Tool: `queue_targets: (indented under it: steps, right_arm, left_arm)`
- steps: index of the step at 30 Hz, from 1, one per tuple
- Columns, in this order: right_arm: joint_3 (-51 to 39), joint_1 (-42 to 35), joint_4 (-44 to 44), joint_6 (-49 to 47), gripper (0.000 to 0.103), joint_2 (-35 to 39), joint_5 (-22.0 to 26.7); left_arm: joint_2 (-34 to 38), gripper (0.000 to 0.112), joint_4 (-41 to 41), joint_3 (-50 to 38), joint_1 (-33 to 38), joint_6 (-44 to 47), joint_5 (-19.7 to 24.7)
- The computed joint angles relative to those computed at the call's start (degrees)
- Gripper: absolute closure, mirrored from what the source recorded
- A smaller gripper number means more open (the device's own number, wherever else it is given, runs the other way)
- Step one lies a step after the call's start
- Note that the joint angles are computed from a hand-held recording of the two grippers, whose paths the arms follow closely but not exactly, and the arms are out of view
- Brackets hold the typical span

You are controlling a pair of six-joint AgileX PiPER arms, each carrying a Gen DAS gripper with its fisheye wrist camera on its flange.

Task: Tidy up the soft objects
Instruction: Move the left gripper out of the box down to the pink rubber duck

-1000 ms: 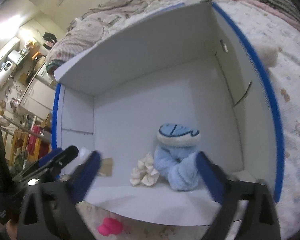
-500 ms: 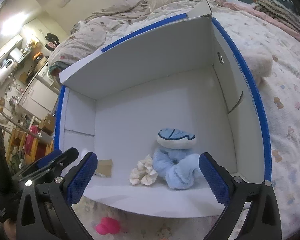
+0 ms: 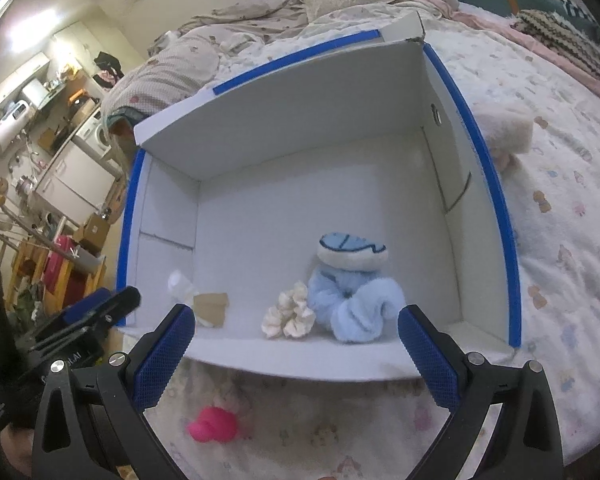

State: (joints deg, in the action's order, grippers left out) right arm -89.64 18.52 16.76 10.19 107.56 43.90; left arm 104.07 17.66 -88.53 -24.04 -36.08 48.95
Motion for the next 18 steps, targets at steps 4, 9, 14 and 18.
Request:
queue_targets:
  steps: [4, 9, 14, 18]
  right_arm:
    - [1.5, 0.5, -0.5, 0.4, 0.0, -1.9, 0.5]
    - [3.5, 1.5, -1.5, 0.5, 0.0, -4.3, 1.0]
    - [7.3, 2.3, -1.7, 0.9, 0.0, -6.6, 1.3]
    - [9.4, 2.3, 0.2, 0.2, 0.0, -7.7, 1.4]
  left_arm:
    - [-2.9, 0.05, 1.5, 3.6, 0.1, -1.4, -0.8]
    - [-6.3, 0.05, 0.3, 7.9, 0.8, -1.7, -1.5]
    - [-9.0, 0.049, -2.5, 12.5, 1.3, -0.5, -2.0]
    - [-9.0, 0.049, -7.1, 14.8, 2.4, 1.3, -1.3]
